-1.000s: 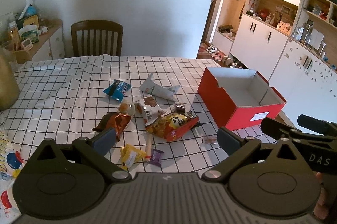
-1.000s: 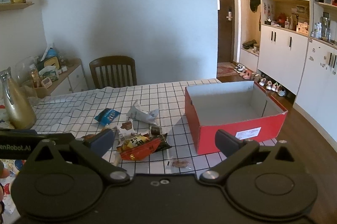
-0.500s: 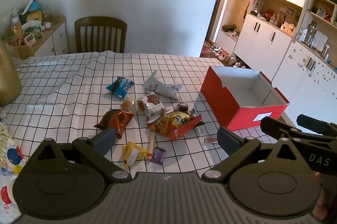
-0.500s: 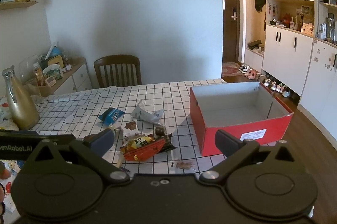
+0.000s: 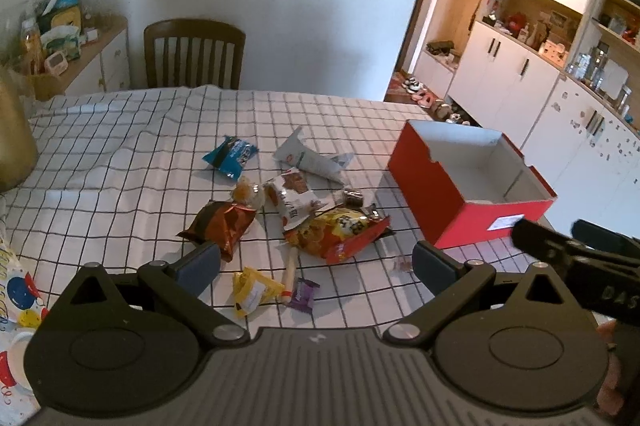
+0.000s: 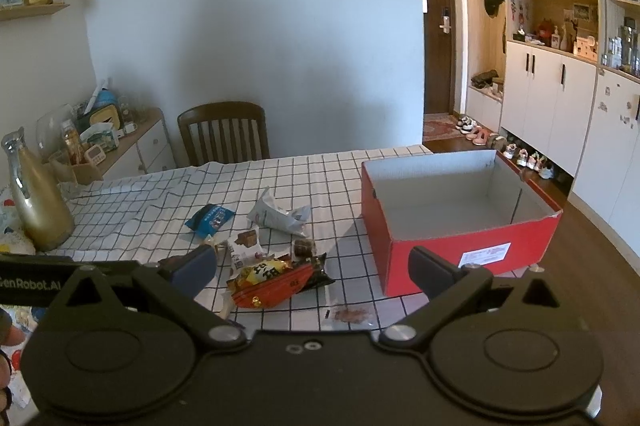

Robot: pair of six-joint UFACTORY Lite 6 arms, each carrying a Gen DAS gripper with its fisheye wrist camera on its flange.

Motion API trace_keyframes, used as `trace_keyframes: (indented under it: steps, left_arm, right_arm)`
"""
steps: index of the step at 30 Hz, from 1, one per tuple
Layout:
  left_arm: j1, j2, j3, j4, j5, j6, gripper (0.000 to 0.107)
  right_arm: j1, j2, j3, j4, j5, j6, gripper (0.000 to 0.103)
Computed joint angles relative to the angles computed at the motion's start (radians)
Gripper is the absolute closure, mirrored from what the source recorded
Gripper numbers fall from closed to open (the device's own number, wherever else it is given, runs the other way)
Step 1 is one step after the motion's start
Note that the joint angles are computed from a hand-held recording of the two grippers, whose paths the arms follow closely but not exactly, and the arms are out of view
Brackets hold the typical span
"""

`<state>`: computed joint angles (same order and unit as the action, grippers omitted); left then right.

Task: Organize snacks
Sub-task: 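Grasp the yellow wrapper with the left tool while the right tool grasps the clear jerky bag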

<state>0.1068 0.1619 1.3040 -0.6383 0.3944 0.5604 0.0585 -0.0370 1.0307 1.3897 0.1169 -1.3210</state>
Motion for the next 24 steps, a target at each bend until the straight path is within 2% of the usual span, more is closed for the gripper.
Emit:
trace_keyframes:
  steps: [3,10,14,17,20,23,24]
  left_arm:
    - [0.041,0.073,0.056,0.010,0.012,-0.022,0.004]
    - [0.084,0.241,0.172,0.129,-0.014,-0.099,0.004]
    - [0.077,0.308,0.199,0.094,-0.033,-0.043,0.004]
    - [0.056,0.346,0.187,0.052,-0.079,0.056,0.004]
    - [0.047,0.411,0.206,0.022,-0.086,0.114,0.005]
    - [0.040,0.471,0.237,0.097,-0.109,0.043,0.006]
    - [0.045,0.495,0.259,0.095,-0.094,0.037,0.011]
  right_arm:
    - [-0.020,0.039,0.033,-0.058,0.006,0.063,0.001]
    - [-0.080,0.196,0.121,-0.017,0.019,-0.053,0.001]
    - [-0.105,0.288,0.174,-0.085,0.034,-0.024,0.007]
    - [-0.117,0.355,0.208,-0.041,0.062,-0.099,0.013]
    - [-0.112,0.427,0.249,-0.113,0.072,-0.050,0.019]
    - [-0.107,0.492,0.284,-0.132,0.078,-0.052,0.023]
    - [-0.104,0.511,0.295,-0.129,0.077,-0.064,0.024]
